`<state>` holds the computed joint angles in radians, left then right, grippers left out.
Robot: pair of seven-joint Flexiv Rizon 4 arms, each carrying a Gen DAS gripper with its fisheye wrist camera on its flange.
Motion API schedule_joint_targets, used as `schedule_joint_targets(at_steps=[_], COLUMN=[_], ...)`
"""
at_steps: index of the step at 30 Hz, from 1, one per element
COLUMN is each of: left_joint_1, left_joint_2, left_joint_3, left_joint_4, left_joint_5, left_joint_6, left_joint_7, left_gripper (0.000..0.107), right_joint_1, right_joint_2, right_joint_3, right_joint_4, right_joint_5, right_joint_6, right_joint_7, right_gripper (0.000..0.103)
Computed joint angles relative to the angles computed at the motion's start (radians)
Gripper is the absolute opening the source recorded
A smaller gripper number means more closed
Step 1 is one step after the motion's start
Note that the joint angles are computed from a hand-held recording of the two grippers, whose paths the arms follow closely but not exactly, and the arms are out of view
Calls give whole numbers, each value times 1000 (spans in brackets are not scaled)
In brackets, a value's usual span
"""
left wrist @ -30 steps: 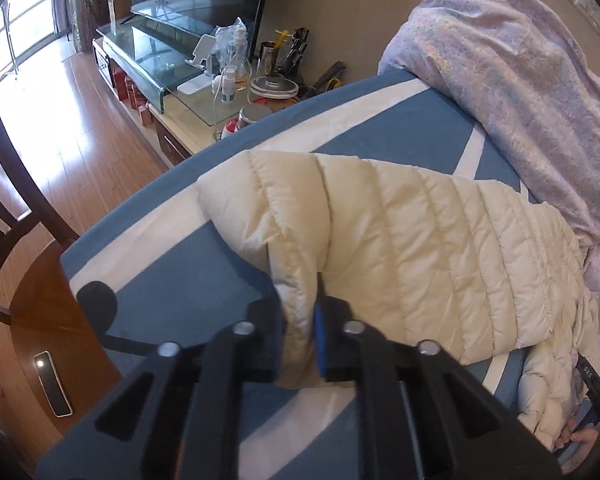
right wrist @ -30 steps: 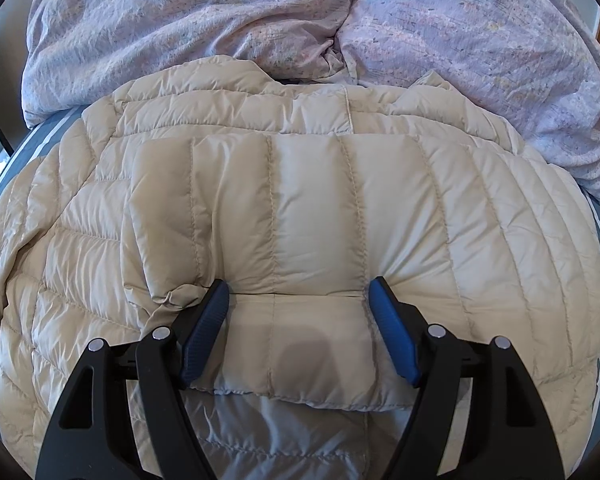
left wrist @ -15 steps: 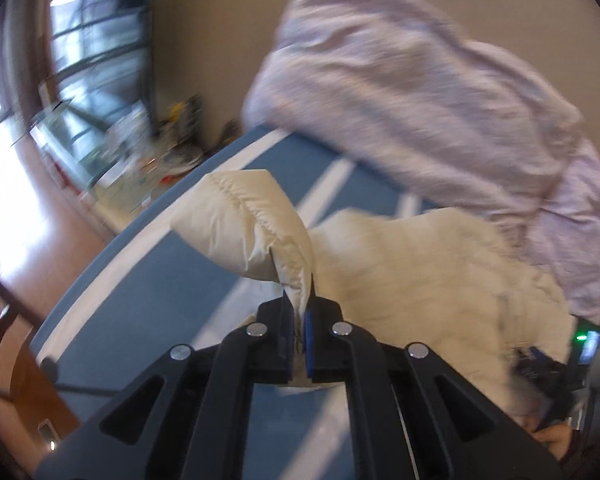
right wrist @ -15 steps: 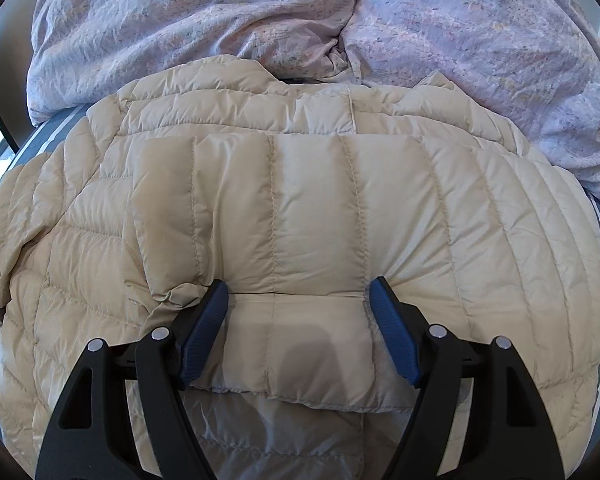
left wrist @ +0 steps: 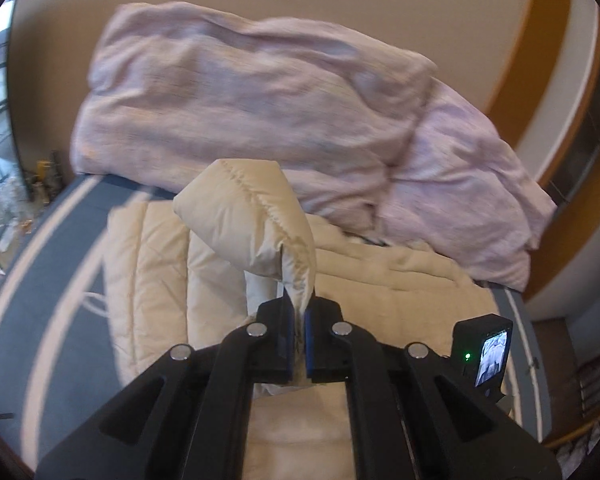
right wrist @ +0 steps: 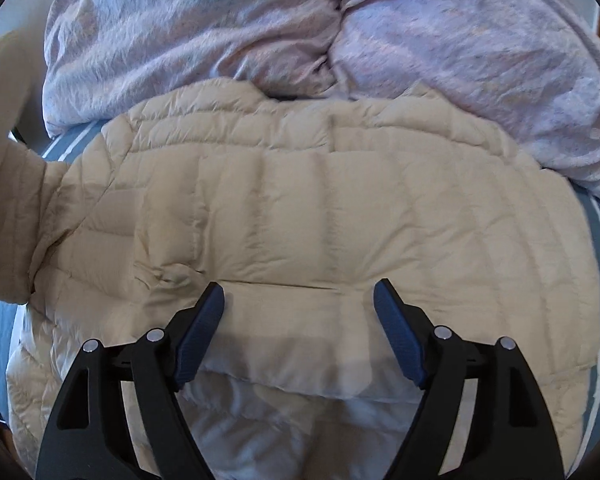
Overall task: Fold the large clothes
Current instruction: 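Grasp the other sleeve cuff with the left tool and fold it across the back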
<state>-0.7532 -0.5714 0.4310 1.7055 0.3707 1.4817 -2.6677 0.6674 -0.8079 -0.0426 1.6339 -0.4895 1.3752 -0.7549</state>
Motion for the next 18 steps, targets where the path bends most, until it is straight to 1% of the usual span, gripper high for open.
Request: schedule_joint_targets(at_steps=[2, 3, 6, 8, 12, 15, 18], left_joint_1=[32, 35, 71, 85, 105, 115, 119], left_joint_2=[-34, -45, -97, -132, -199, -253, -287], left_joint_3=[-61, -73, -155, -198, -268, -319, -352], left_joint_4=[-43, -55, -109, -143, -208, -265, -297], left_joint_5=[-23, -33, -87, -124, -195, -248, -293], left_joint_6=[5, 7, 20, 20, -1, -36, -64], left_joint_7=[38, 50, 127, 178, 272, 346, 412], left_gripper=[4, 4, 4, 4, 4, 4, 6], right_joint_1=[7, 12, 25, 48, 65, 79, 77], right_joint_2=[20, 30, 51, 62, 76, 84, 92], right_joint_3=[-29, -45, -96, -152, -215, -255, -265], right_joint_4=[37, 57, 105, 140, 193, 225, 239], right_joint_5=[-6, -8, -16, -27, -34, -29, -14], right_joint_6=[32, 47, 80, 99, 135, 158, 166], right_joint_7=[14, 23, 51, 79, 115, 130, 132], right_gripper=[80, 80, 80, 80, 80, 80, 80])
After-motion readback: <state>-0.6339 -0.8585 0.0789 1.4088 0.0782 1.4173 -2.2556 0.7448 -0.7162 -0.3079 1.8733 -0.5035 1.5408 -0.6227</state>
